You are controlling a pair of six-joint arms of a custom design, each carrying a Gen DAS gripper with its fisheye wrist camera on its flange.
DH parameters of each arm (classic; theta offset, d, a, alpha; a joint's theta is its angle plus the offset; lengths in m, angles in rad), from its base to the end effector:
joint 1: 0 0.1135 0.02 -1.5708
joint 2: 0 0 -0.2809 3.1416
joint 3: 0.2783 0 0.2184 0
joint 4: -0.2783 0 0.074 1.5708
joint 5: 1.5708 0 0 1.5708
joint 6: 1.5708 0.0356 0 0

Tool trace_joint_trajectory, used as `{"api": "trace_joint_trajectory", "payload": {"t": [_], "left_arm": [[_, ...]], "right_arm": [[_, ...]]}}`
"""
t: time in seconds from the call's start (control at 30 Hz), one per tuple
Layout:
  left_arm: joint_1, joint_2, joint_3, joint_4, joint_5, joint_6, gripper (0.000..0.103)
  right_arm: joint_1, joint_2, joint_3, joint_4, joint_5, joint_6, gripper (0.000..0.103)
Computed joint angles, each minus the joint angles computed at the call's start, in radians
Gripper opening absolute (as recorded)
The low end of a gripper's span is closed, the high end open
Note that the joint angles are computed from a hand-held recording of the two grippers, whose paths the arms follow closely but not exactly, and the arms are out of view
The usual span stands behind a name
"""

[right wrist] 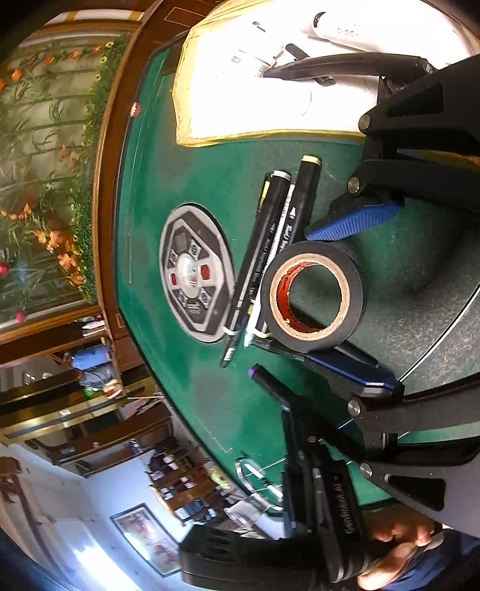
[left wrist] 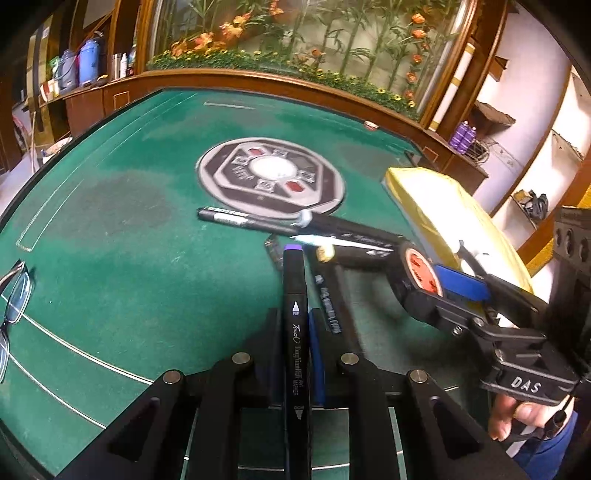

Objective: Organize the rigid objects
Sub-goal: 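Grasp black electrical tape roll with right tool while left tool grasps black marker, then carry tape and marker into the tray and release both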

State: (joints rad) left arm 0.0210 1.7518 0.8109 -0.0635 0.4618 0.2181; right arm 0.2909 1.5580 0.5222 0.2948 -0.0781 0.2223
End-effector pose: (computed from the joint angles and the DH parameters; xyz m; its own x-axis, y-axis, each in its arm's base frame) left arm 0.2998 -0.0096 0.1661 -0.7760 0.1775 -0.6052 0.3976 0.8826 -0.2510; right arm 0.2443 0.0760 0.1704 -0.7060 0.0181 -0.7080 -0.1901 0.9581 0.2140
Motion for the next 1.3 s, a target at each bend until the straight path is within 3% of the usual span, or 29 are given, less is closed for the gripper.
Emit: {"api": "trace_joint_trajectory", "payload": {"t": [0.2, 0.4, 0.53, 0.9, 1.07, 1.3], "left_arm": [[-0.068, -0.043, 0.038, -0.067, 0.016, -0.025, 0.015], [-0.181, -0.052, 0.104, -0.120, 0.025, -0.084, 0.015], [-0.288, -0.013, 0.193, -0.164, 0.011, -0.139, 0.015], [-0.516, 0.247, 0.550, -0.276, -0.006, -0.339, 0.014], [-0.575, 0.318, 0.616, -0.285, -0.035, -0.378, 0.014], [-0.615, 0.376, 0.636, -0.260, -0.065, -0.414, 0.014]], "right_arm": [[-0.127, -0.083, -0.017, -0.003, -0.042, 0.011, 0.060], [-0.319, -0.156, -0.001, -0.077, -0.092, 0.021, 0.060], [-0.426, -0.169, 0.042, -0.148, -0.070, 0.008, 0.060], [-0.645, 0.069, 0.297, -0.281, -0.054, -0.031, 0.060], [-0.656, 0.170, 0.380, -0.321, -0.059, -0.038, 0.060], [-0.663, 0.194, 0.380, -0.336, -0.075, -0.040, 0.060]]}}
